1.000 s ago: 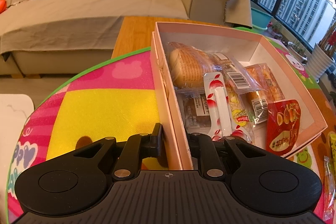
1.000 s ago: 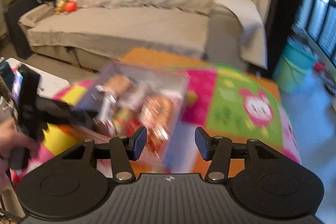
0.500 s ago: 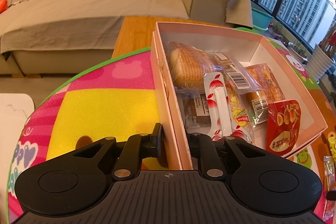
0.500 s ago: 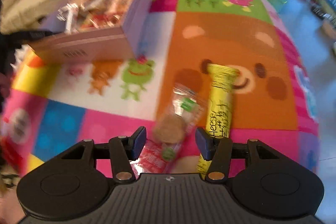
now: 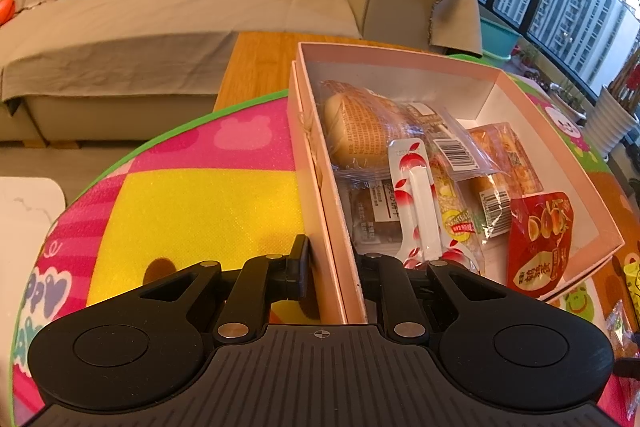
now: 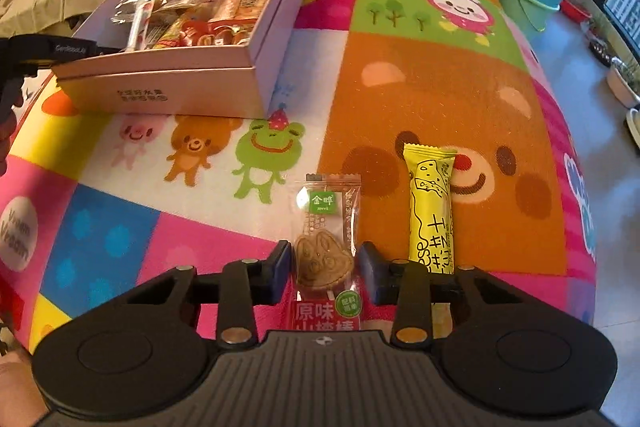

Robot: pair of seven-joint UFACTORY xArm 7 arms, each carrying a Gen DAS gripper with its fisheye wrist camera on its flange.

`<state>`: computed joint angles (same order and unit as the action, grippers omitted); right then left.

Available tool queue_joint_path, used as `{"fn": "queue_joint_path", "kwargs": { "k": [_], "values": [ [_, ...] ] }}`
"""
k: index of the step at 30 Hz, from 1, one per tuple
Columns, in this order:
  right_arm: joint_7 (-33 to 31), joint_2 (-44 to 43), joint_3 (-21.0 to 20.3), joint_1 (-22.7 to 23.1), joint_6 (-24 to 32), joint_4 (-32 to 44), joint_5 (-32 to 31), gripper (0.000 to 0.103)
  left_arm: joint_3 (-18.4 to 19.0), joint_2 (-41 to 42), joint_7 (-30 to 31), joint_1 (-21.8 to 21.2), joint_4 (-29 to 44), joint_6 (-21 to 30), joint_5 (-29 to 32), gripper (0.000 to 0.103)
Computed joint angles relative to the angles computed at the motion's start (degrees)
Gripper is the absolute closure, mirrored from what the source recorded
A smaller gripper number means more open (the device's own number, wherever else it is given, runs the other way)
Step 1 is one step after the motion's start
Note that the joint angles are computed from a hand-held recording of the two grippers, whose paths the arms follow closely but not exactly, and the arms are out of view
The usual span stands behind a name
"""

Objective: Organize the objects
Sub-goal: 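Grasp the clear hawthorn-bar packet with the right gripper, then place the hawthorn-bar packet into the pink box and open the right gripper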

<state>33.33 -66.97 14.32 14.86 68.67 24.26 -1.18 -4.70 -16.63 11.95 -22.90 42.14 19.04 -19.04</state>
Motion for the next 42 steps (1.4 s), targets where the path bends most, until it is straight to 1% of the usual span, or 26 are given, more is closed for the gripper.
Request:
{"fn": "queue_joint_path", "kwargs": {
  "k": [3,8,13,17,20,25,29,33,36,42],
  "values": [
    [-0.7,0.0,0.2,0.7,0.4,0.6,-0.1,0.068,0.1,0.1,0.2,-0.1,0.1,0.1,-0.2,0.085],
    [-1.5,-0.4,-1.0,0.8,-0.1,2.1,0.9,0.068,0.1,0.1,0.3,-0.1,0.1,0.1,-0.3,0.085],
    [-2.5,-0.2,-1.3,-0.1,-1.1,4.5,1.1,0.068,0.2,0.1,0.5,-0.1,0.2,0.2,-0.6,0.085],
    [-3.9,0.5,-1.2,-1.8,-2.8,7.5,-0.4,0.068,0.2,0.1,0.5,-0.1,0.2,0.2,-0.6,0.085],
    [-5.4,1.6,-1.3,-3.4,-5.8,10.1,-1.9,0.068,0.2,0.1,0.6,-0.1,0.2,0.2,-0.6,0.085],
    [-7.7,6.7,-1.6,-5.9,-14.2,14.7,-3.8,0.068,0.2,0.1,0.7,-0.1,0.2,0.2,-0.7,0.085],
    [-8.8,13.3,-0.9,-8.6,-22.2,18.3,-5.9,0.068,0.3,0.0,0.8,-0.2,0.1,0.2,-0.9,0.085],
    [-8.6,20.8,-1.1,-9.7,-28.4,21.5,-6.1,0.068,0.6,0.0,1.5,-0.5,0.1,0.2,-1.6,0.084],
    [-7.7,25.5,-1.1,-10.3,-30.9,23.1,-6.3,0.068,0.5,-0.1,1.4,-0.4,0.0,0.1,-1.7,0.084],
    [-5.2,34.0,-1.5,-10.2,-33.8,26.5,-6.5,0.068,0.6,-0.2,1.7,-0.5,0.0,0.2,-2.0,0.084]
  ]
}}
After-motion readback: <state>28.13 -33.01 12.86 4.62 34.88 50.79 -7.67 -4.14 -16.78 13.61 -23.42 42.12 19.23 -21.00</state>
